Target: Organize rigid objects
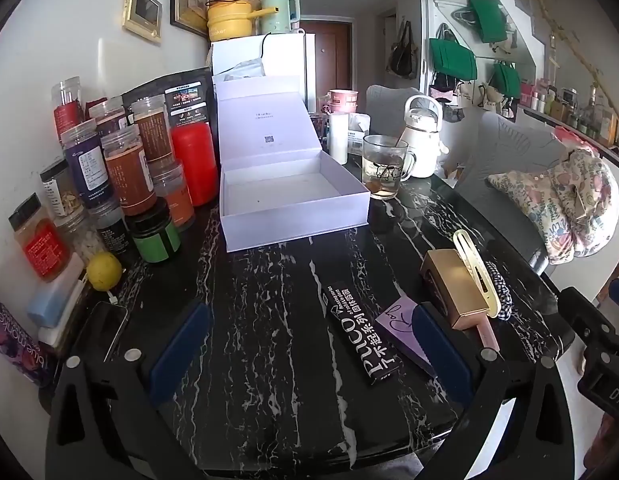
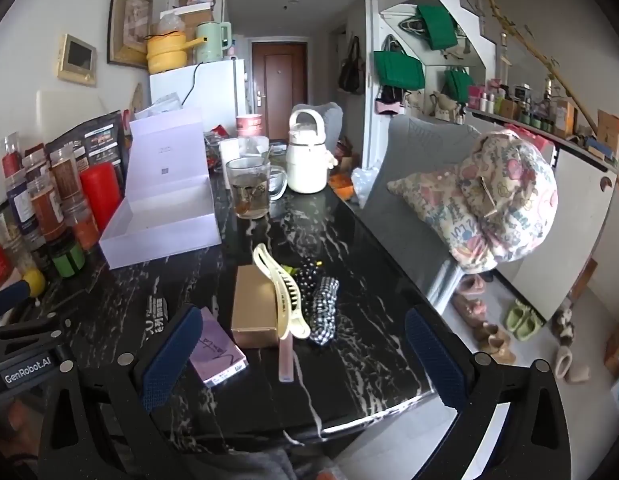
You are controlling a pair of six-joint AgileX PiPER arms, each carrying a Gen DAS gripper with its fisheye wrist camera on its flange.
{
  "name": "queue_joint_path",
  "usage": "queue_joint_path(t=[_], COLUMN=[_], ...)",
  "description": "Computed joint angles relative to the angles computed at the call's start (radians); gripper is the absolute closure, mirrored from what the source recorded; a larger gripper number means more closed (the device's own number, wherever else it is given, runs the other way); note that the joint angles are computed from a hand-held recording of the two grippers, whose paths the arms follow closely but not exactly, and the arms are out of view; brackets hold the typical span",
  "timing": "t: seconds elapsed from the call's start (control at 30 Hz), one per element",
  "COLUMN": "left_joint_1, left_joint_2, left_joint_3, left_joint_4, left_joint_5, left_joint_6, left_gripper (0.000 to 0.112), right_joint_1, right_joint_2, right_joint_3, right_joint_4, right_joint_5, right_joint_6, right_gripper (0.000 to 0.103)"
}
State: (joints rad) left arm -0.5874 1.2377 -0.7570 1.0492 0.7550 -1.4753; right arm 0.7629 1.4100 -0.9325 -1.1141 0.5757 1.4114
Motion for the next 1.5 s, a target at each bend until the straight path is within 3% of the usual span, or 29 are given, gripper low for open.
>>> queue_joint_path(t=[0.2,0.5,1.5], left_joint_1=[-0.017,-0.019,-0.036], left_joint_2=[-0.002,-0.012,-0.022], left_joint_3=[0.002,0.007,0.011], left_joint_4=[0.012,0.005,0.008], left_joint_5=[0.027,0.025,0.022], left_joint_6=[-0.017,-0.015,-0.011], left_gripper=[0.009,0.009,0.009], right_joint_1=[0.001,0.021,0.013], right_joint_2=[0.002,-0.006,-0.014], right_joint_3=[0.003,0.019,0.025], right_joint_4=[0.002,-0.055,-0.021], right_joint_5=[0.002,0.011,-0.021], right_joint_6=[-0.002,0.043,0.017], right_gripper=[0.0,0.0,0.0])
